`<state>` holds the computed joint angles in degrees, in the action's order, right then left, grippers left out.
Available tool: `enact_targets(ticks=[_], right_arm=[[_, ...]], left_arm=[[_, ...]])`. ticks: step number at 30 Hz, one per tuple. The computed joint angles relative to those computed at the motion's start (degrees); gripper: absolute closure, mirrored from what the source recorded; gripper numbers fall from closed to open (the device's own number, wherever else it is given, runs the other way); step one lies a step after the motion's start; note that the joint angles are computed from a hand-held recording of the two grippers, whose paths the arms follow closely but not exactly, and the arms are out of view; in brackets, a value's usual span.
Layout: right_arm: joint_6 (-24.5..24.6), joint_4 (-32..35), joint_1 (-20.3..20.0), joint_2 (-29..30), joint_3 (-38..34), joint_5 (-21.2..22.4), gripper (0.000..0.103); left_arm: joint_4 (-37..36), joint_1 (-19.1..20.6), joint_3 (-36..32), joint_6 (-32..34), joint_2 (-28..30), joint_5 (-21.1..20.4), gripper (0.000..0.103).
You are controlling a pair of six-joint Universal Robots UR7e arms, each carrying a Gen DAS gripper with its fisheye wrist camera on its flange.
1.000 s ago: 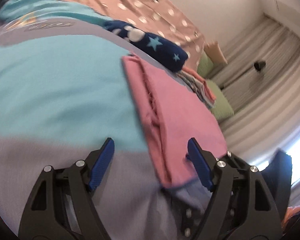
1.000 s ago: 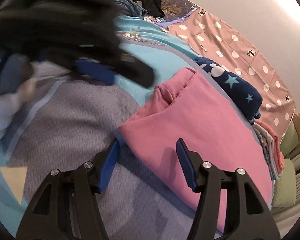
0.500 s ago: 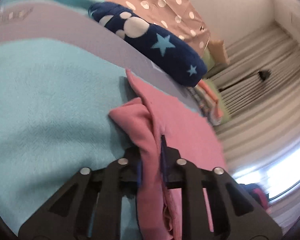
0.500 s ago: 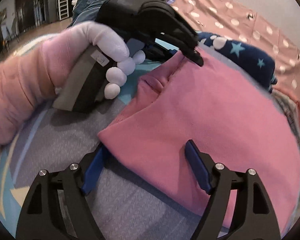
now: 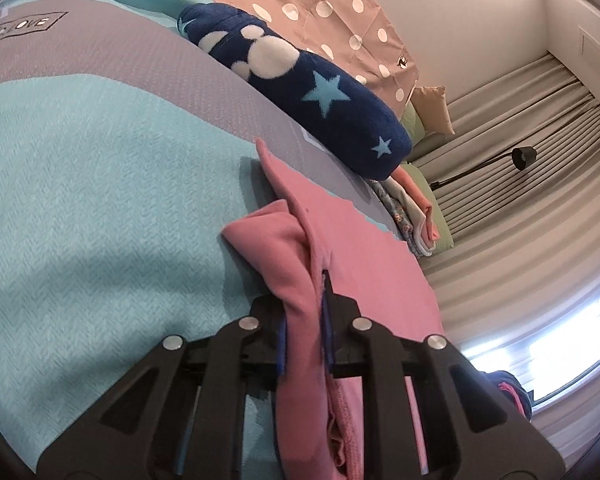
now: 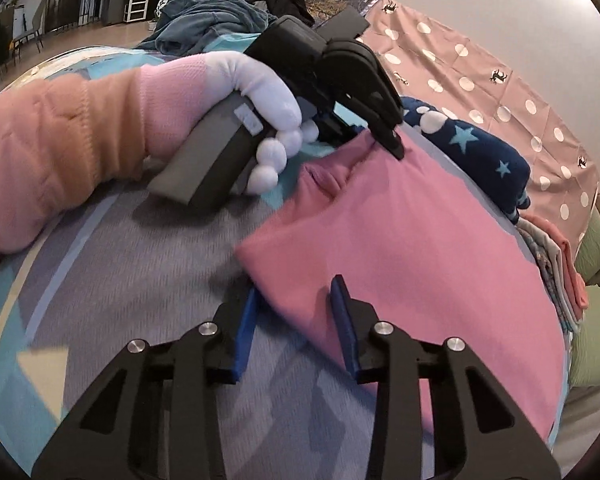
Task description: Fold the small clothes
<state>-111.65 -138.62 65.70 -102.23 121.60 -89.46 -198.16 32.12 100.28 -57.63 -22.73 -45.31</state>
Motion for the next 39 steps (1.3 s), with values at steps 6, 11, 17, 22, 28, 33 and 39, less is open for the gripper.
enact_targets(ticks=[6, 11, 17, 22, 28, 33, 39], right_arm=[[-7.3, -9.6, -1.1, -0.4, 5.1, 3.4, 0.063], [-7.0, -13.2, 0.9, 2.2, 6.5, 3.6, 0.085], [4.2, -3.5, 2.4, 3.2, -0.2, 3.4, 0.099], [15.3, 6.0, 2.7, 4.0, -7.7, 6.3, 0.099], [20.6, 15.4, 1.4, 5.3, -15.6, 9.7, 0.099], [25.9, 24.8, -0.3, 8.5, -25.1, 13.3, 0.099], [32.0, 31.3, -2.6, 12.5, -35.1, 16.1, 0.099]], left_arm=[[0.4, 0.2, -0.3, 0.2, 0.0, -0.2, 0.087], [1.1, 1.0, -1.4, 1.4, 0.2, -1.1, 0.087], [4.6, 0.0, -2.6, 1.1, 0.0, 1.4, 0.09], [9.4, -0.9, -7.0, 4.0, 0.1, 2.4, 0.091], [22.1, -2.0, -15.1, 3.9, 0.8, 4.5, 0.091], [30.6, -2.6, -22.9, 2.7, 2.9, 5.9, 0.091], [39.3, -2.5, -35.1, 3.2, 8.2, 6.0, 0.091]])
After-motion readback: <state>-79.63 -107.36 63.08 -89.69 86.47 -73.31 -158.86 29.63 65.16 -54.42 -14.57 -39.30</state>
